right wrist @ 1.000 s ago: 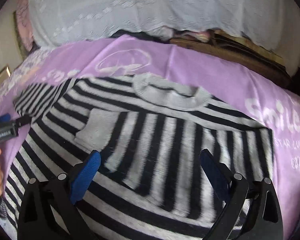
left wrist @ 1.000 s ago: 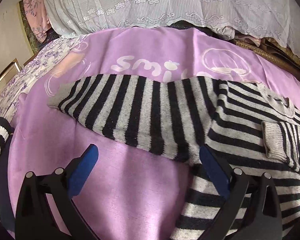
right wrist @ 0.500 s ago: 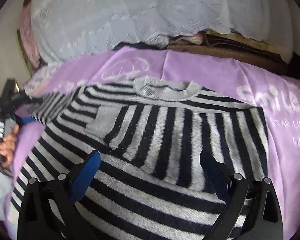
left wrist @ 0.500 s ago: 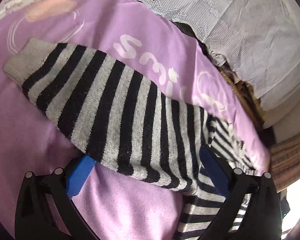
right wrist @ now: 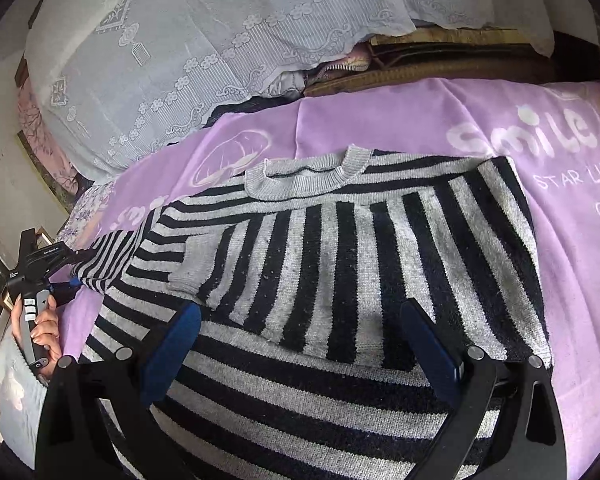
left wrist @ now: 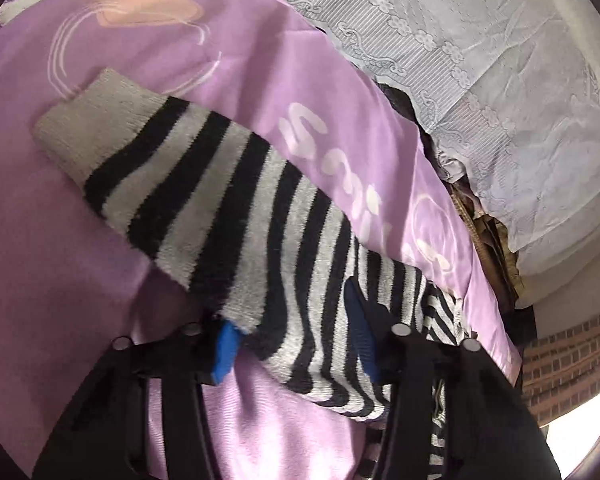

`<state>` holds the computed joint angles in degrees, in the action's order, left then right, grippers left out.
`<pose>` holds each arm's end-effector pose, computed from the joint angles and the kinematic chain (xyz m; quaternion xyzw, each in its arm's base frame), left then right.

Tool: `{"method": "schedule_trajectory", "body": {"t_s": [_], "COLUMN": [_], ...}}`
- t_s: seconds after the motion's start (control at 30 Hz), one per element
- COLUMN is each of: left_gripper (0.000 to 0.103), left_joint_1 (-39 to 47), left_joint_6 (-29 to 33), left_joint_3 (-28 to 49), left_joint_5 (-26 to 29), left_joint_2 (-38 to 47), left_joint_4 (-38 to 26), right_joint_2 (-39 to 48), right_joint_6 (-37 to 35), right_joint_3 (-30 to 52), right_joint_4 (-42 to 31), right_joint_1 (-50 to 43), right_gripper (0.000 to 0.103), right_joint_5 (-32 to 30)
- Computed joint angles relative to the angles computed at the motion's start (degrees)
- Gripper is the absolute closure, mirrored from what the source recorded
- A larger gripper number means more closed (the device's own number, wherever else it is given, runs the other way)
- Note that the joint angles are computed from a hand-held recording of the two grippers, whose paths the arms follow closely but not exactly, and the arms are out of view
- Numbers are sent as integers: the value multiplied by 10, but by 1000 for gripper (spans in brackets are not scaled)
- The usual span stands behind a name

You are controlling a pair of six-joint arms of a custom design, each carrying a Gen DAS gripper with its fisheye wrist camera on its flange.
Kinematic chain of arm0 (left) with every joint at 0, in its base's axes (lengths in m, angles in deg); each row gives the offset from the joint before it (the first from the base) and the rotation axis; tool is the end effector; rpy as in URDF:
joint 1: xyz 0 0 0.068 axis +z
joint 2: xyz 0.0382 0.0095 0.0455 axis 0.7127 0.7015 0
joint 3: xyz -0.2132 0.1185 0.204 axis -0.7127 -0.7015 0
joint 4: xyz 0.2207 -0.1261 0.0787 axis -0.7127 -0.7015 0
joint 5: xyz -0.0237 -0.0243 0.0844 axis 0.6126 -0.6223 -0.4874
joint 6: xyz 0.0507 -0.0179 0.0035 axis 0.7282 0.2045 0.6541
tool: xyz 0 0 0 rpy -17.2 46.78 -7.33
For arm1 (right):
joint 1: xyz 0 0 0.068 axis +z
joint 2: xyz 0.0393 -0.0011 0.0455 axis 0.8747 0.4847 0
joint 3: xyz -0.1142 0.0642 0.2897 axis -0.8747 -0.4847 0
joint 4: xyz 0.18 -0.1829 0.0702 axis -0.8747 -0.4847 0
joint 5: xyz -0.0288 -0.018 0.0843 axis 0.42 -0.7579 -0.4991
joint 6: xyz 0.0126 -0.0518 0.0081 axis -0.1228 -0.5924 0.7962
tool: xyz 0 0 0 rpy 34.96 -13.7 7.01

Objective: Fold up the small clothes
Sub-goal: 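Move the left tool to the other sleeve cuff and grasp it, then lift the held sleeve with the left tool toward the sweater body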

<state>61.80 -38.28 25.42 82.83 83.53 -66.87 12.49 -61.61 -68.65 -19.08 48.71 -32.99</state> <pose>0.4254 0.1003 0.1122 -0.0828 0.9116 -0.3194 0.2453 0.1621 -0.0293 0.1167 0.1941 0.8833 0.0944 0.4162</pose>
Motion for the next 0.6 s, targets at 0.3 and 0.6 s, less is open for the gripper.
{"method": "schedule_trajectory", "body": {"t_s": [0.3,0.6], "left_gripper": [56,58], "left_joint_1": [28,35], "left_joint_6": [-33,-83], "left_joint_3": [-14,-12], "left_joint_5": [32,16], "left_joint_2": [4,20], "left_joint_4": [24,91], "right_joint_2": [21,28], "right_joint_6": [4,1], "right_joint_3": [-3,0], "right_joint_4": [19,17], "right_joint_1": [2,-8], "right_gripper": [3,3], "right_joint_5": [1,-11]}}
